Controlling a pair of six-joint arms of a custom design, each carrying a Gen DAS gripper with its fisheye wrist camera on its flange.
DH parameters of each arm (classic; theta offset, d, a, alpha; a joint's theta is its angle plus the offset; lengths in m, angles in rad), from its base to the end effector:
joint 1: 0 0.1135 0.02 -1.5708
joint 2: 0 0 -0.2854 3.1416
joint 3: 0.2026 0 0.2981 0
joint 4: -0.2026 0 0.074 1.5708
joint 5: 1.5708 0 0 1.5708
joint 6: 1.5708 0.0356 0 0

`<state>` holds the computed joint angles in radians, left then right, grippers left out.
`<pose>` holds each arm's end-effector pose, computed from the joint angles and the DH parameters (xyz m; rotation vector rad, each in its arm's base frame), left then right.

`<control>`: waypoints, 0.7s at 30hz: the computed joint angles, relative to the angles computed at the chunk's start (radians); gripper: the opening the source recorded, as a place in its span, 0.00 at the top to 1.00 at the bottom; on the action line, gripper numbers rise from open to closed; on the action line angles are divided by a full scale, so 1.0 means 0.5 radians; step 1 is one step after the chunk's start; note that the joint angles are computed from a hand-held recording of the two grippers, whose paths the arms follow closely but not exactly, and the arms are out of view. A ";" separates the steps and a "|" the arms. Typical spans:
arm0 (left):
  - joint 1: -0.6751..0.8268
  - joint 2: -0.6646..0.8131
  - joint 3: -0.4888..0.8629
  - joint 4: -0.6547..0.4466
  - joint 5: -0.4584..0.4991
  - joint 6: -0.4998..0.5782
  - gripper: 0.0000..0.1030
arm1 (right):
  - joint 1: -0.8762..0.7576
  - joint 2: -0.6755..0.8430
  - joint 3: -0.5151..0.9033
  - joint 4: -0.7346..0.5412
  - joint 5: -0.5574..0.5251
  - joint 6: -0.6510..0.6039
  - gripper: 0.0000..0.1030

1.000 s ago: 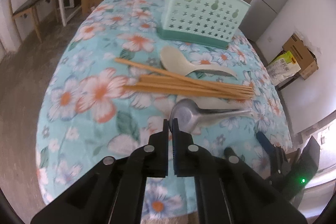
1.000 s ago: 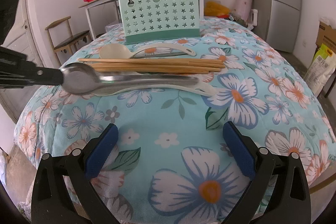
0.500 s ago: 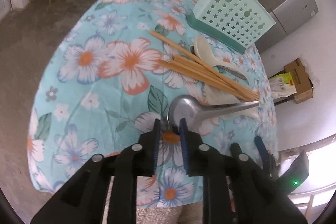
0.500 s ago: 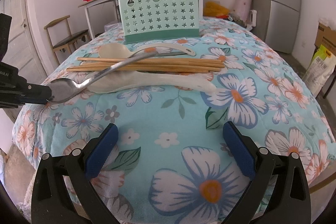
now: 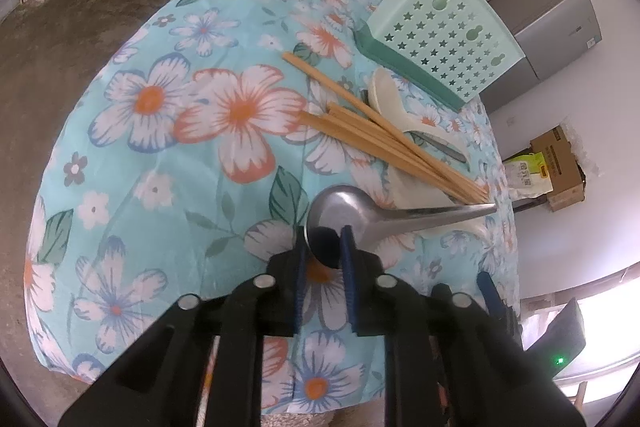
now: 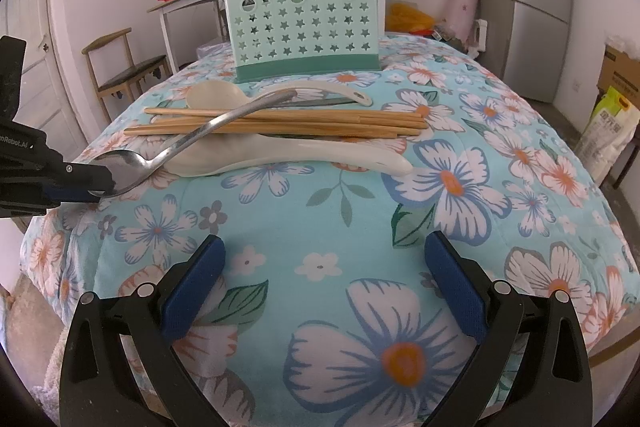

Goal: Organize utensils
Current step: 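Lift the metal spoon with the left gripper while the right gripper grasps a white spoon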

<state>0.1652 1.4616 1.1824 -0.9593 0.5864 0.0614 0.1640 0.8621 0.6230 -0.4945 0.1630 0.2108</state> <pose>0.3188 0.0332 0.2764 -0.0035 2.6575 -0.7458 0.2113 0.0291 0.2462 0.1369 2.2884 0.0060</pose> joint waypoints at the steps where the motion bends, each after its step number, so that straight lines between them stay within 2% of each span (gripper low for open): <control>1: 0.006 -0.009 -0.006 0.005 0.012 0.005 0.88 | 0.000 0.000 0.000 0.000 0.000 0.000 0.07; 6: 0.038 -0.079 0.000 -0.030 0.069 0.071 0.96 | 0.003 0.007 0.002 -0.002 0.019 -0.004 0.07; 14: 0.132 -0.230 0.107 -0.108 0.184 0.169 0.99 | 0.031 -0.054 0.008 -0.036 0.059 0.004 0.08; 16: 0.169 -0.246 0.150 -0.120 0.234 0.169 0.99 | 0.065 -0.098 0.005 -0.044 0.095 -0.012 0.15; 21: 0.285 -0.269 0.210 -0.065 0.332 0.147 0.99 | 0.221 -0.091 0.052 0.000 0.174 -0.139 0.25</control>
<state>0.3078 1.3269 1.2875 -0.9918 0.7526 0.1349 0.2744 0.8165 0.6491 -0.4945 0.2503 0.1413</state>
